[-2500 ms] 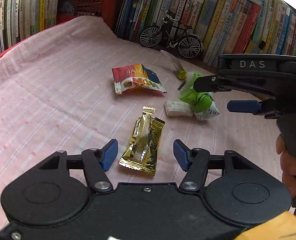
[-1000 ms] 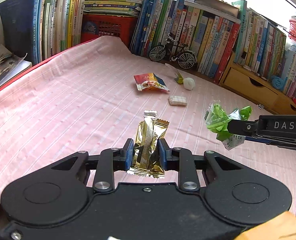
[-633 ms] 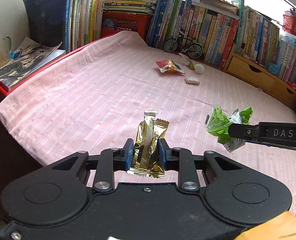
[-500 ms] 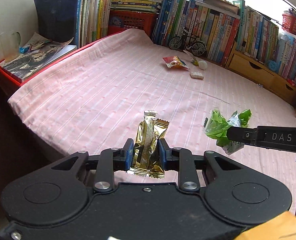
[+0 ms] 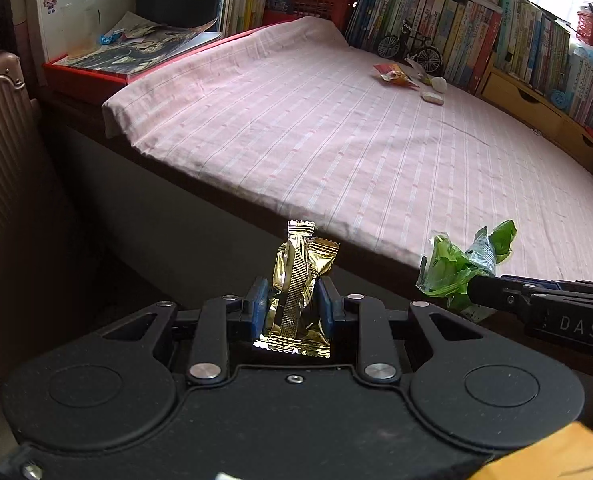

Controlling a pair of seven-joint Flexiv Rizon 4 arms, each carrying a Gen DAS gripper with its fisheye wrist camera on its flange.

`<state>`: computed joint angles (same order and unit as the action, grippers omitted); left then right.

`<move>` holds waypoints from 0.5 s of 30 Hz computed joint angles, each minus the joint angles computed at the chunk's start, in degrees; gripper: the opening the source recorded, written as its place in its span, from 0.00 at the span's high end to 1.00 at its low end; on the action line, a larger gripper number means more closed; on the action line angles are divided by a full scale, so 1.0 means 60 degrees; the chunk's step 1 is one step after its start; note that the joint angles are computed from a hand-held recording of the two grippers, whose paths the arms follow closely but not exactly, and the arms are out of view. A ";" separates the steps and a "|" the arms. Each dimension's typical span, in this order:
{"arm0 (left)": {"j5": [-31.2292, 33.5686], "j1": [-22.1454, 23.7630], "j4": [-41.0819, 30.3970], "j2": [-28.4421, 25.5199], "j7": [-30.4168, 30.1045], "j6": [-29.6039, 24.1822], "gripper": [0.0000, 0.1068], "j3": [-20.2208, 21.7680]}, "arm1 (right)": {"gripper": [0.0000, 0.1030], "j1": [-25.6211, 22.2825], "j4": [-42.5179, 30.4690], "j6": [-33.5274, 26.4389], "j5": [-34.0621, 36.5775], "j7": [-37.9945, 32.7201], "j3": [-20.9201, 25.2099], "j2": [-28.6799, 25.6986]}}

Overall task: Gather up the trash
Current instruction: 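Carry the gold candy bars and green plastic over the black trash bin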

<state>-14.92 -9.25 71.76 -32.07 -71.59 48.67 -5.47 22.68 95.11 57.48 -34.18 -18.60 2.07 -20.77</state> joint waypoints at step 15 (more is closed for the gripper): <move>0.0382 0.0072 0.2311 0.0064 -0.0471 0.0176 0.76 0.0351 | 0.66 0.0624 0.0802 0.0386 0.0578 -0.0429 0.0444 -0.0924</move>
